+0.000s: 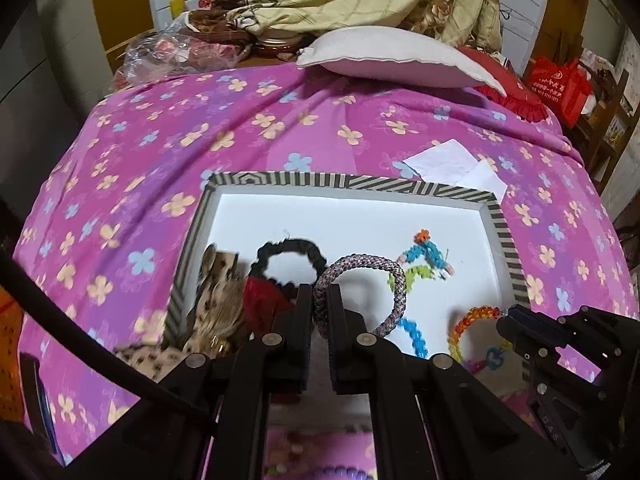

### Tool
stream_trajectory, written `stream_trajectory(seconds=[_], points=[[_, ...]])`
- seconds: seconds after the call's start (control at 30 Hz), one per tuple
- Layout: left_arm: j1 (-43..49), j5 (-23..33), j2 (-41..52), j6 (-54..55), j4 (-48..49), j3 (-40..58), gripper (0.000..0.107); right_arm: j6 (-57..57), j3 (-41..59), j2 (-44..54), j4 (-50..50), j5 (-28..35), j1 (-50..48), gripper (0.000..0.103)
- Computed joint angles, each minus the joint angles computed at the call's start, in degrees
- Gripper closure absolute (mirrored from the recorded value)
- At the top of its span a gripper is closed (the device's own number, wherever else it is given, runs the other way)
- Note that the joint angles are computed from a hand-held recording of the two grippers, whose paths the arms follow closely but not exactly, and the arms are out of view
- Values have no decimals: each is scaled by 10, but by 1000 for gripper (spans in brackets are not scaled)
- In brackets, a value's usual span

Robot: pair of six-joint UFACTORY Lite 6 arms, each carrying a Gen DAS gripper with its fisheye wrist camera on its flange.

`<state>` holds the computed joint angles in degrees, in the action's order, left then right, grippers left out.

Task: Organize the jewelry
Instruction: 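Carry the silver and amber bracelets into the tray and open both tools, then pull both tools back from the tray toward the last two bracelets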

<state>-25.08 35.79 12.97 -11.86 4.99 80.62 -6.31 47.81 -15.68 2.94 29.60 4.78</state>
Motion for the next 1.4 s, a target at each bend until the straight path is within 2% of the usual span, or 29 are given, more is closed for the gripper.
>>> stream_trajectory(seconds=[0.2,0.43,0.67,0.77,0.8,0.9,1.03,1.23,1.4], points=[[3,16,107,28,-24,105,92,-45,24,91,30,-41,-46,93],[16,63,230,75,-82,238,92,-90,23,125,71,-64,-62,92],[6,81,300,50,-53,298,92,-129,16,114,118,-61,-74,63],[7,92,320,41,-45,318,91,-141,11,98,134,-53,-80,61],[7,93,321,39,-44,319,88,-147,8,91,141,-50,-82,61],[14,93,313,47,-56,313,79,-146,1,66,143,-43,-83,61],[16,80,268,49,-58,268,75,-149,-5,38,154,-28,-84,59],[2,46,145,26,-10,140,73,-101,-27,-20,130,-7,-57,55],[4,26,32,21,-1,30,73,-15,-46,-80,73,14,-8,53]])
